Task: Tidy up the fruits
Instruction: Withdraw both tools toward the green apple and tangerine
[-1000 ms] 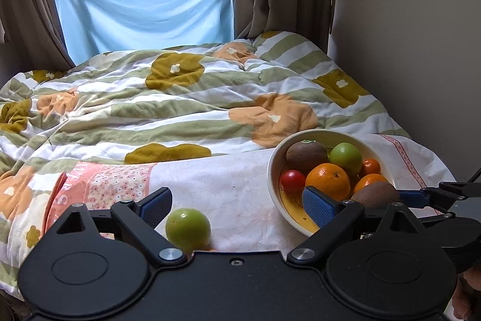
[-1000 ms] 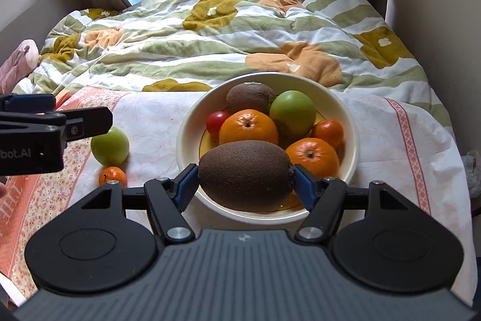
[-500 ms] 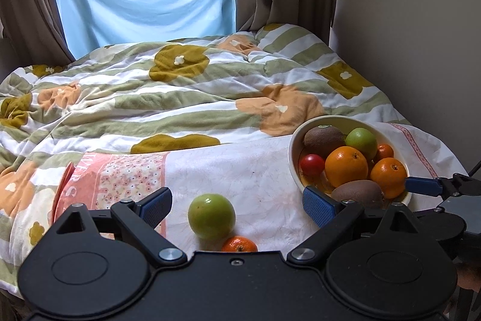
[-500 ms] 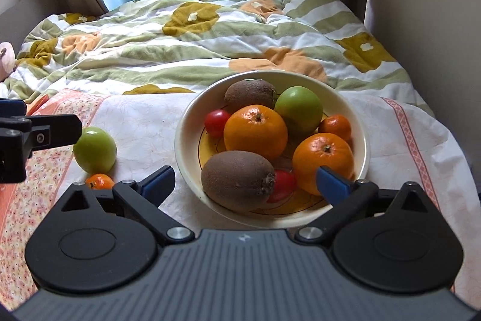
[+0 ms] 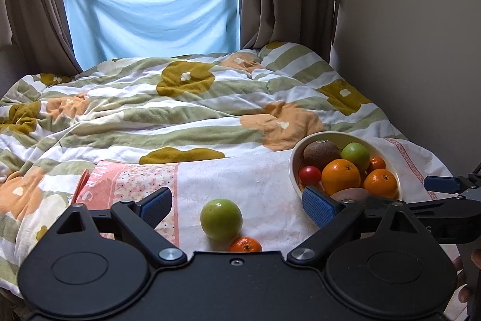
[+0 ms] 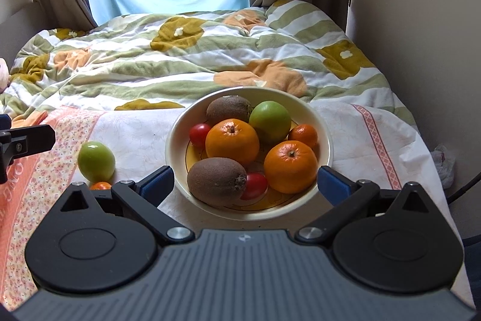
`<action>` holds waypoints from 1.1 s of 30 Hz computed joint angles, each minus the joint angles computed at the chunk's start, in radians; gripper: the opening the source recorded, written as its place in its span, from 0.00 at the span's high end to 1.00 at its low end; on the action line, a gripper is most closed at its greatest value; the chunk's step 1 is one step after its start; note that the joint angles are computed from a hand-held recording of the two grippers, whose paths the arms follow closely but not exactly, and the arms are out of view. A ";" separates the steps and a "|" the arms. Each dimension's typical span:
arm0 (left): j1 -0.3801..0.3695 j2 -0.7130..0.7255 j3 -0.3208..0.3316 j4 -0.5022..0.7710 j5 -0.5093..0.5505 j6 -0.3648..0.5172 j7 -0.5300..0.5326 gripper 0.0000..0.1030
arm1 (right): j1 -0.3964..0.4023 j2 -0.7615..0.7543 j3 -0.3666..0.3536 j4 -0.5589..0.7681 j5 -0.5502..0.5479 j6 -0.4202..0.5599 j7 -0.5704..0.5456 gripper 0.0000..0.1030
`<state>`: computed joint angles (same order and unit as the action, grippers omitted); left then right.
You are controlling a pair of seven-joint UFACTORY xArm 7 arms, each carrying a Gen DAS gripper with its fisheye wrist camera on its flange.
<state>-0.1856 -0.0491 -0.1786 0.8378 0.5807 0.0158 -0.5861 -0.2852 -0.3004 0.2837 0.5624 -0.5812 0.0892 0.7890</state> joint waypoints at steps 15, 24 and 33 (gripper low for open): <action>0.224 -0.225 -0.216 -0.080 0.234 0.085 -0.372 0.07 | 0.408 -0.121 -0.337 -0.030 0.383 0.024 -0.529 0.00; 0.272 -0.370 -0.249 -0.145 0.202 0.156 -0.396 0.07 | 0.563 -0.162 -0.425 -0.015 0.581 0.074 -0.772 0.00; 0.315 -0.340 -0.230 -0.153 0.147 0.103 -0.271 0.03 | 0.523 -0.121 -0.312 -0.004 0.669 0.075 -0.827 0.00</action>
<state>0.1291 -0.3891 -0.4083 0.6845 0.7276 0.1192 -0.8572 0.2382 -0.4211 -0.0287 0.5583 0.0883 0.1639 -0.0381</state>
